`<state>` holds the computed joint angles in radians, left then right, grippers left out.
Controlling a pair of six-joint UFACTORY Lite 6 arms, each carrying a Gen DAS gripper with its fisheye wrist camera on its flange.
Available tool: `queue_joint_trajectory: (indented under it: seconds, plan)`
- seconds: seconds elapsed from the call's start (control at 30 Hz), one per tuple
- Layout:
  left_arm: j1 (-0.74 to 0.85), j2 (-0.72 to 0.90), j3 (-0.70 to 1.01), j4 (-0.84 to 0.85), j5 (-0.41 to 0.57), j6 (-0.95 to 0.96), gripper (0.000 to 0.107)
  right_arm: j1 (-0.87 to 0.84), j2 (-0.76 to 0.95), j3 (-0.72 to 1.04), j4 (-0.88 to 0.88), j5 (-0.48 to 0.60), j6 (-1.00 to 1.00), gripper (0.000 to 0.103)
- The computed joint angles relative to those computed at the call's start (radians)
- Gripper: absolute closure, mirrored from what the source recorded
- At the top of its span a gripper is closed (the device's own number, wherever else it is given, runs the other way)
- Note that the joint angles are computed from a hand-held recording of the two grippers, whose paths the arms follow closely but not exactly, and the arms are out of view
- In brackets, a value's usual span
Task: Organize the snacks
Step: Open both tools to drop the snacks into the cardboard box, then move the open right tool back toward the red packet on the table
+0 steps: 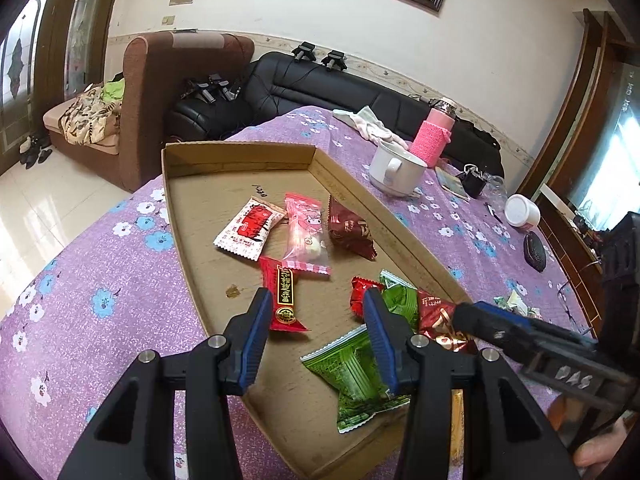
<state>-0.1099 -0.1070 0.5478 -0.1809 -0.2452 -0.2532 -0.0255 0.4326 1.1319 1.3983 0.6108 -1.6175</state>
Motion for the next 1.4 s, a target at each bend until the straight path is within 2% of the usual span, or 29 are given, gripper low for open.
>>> queue_joint_trajectory:
  seconds: [0.1, 0.2, 0.3, 0.37, 0.4, 0.47, 0.6, 0.7, 0.8, 0.93, 1.0, 1.07, 1.13, 1.27, 1.33, 1.4]
  plan:
    - [0.015, -0.007, -0.007, 0.057, 0.000, -0.058, 0.061, -0.043, -0.071, -0.081, -0.054, 0.026, -0.033, 0.046]
    - [0.009, 0.011, 0.007, 0.055, -0.001, -0.070, 0.061, -0.057, -0.133, -0.179, -0.088, 0.016, -0.073, 0.042]
    - [0.013, 0.012, 0.006, 0.063, -0.003, -0.077, 0.061, -0.025, -0.159, -0.259, -0.079, -0.050, -0.132, 0.042]
    - [0.012, 0.008, 0.003, 0.051, -0.004, -0.064, 0.061, 0.014, -0.156, -0.296, -0.012, -0.123, -0.214, 0.042]
    - [0.013, 0.005, 0.001, 0.044, -0.005, -0.058, 0.061, 0.032, -0.150, -0.305, 0.024, -0.156, -0.252, 0.048]
    - [0.018, -0.001, -0.006, 0.055, -0.008, -0.072, 0.061, 0.032, -0.133, -0.289, -0.022, -0.147, -0.202, 0.067]
    - [0.028, 0.003, -0.003, 0.098, -0.008, -0.116, 0.061, -0.002, -0.168, -0.284, -0.068, -0.096, -0.163, 0.067]
    - [0.030, 0.005, -0.003, 0.105, -0.010, -0.122, 0.061, -0.026, -0.177, -0.249, -0.121, -0.034, -0.086, 0.067]
    - [0.029, 0.019, 0.007, 0.096, -0.011, -0.110, 0.061, 0.010, -0.165, -0.195, -0.081, -0.041, -0.069, 0.067]
    - [0.026, 0.021, 0.007, 0.071, -0.016, -0.089, 0.061, 0.078, -0.022, -0.033, 0.011, -0.014, -0.038, 0.065]
    - [0.024, 0.021, 0.006, 0.062, -0.016, -0.080, 0.061, 0.110, 0.026, 0.008, 0.074, -0.056, -0.061, 0.058]
    - [0.020, 0.021, 0.005, 0.048, -0.017, -0.065, 0.061, 0.122, 0.040, 0.023, 0.065, -0.099, -0.035, 0.058]
    - [0.015, 0.024, 0.007, 0.039, -0.019, -0.054, 0.061, 0.070, 0.032, 0.009, 0.083, -0.028, -0.063, 0.058]
    - [0.006, 0.031, 0.013, 0.022, -0.017, -0.035, 0.061, -0.041, 0.010, 0.025, 0.110, 0.002, -0.087, 0.058]
    - [0.005, 0.035, 0.016, 0.019, -0.019, -0.036, 0.061, -0.095, 0.062, 0.116, 0.041, -0.041, 0.000, 0.058]
    - [0.003, 0.033, 0.016, 0.007, -0.015, -0.024, 0.061, -0.122, 0.140, 0.224, -0.020, -0.159, 0.058, 0.059]
